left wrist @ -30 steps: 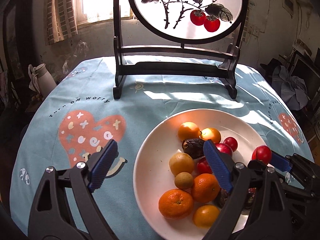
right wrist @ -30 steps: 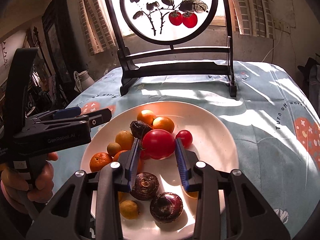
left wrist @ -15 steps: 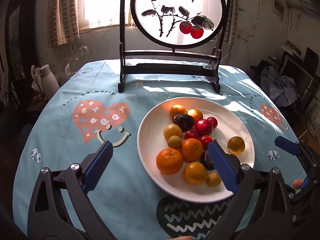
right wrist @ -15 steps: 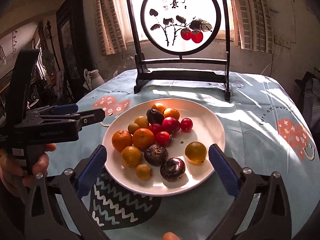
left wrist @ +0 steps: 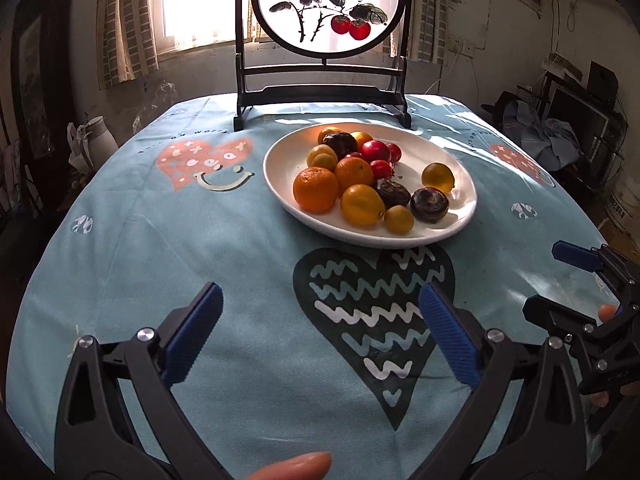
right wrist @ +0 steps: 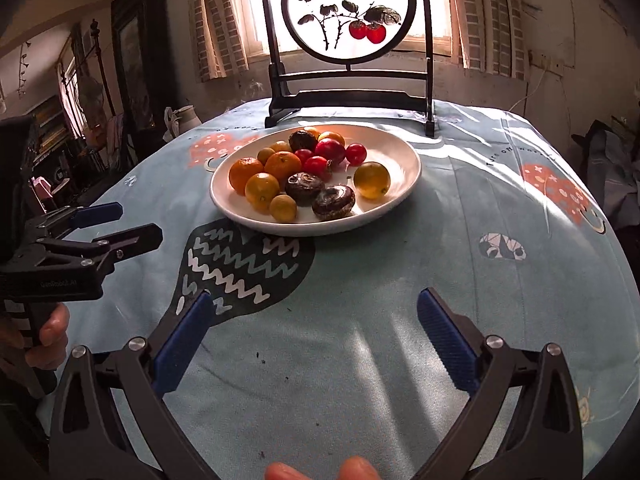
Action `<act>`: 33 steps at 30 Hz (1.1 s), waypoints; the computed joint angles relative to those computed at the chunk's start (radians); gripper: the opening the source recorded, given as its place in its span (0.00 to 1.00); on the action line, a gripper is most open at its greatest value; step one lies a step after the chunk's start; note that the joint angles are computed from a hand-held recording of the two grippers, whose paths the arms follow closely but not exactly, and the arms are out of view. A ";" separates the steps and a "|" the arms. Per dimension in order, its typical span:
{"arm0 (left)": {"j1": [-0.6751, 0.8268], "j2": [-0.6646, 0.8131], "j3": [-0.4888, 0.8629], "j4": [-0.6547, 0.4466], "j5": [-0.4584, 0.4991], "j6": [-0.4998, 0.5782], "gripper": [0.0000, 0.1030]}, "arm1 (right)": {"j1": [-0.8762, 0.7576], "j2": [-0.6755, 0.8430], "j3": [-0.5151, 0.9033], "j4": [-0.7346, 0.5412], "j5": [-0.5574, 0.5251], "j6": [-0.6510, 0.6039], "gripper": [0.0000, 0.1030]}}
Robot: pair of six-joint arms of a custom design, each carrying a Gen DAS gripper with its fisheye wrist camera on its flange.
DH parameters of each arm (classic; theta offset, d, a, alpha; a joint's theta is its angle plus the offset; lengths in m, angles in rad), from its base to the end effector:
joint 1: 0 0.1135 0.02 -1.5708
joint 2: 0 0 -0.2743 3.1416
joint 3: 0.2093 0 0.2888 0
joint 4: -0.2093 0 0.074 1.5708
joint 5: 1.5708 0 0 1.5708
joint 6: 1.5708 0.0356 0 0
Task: Organize fruits
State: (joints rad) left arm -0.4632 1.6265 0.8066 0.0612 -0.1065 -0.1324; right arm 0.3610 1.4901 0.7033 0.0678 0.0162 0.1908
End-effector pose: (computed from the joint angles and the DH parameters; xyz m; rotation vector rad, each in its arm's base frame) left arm 0.3160 -0.1536 0.1465 0.3310 2.3071 -0.1752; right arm 0.3018 0.1133 0.1571 -0.1874 2.2966 0.2668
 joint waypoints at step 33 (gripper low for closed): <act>-0.023 0.013 -0.008 0.013 -0.051 0.022 0.97 | 0.025 0.006 -0.009 0.011 0.041 -0.011 0.99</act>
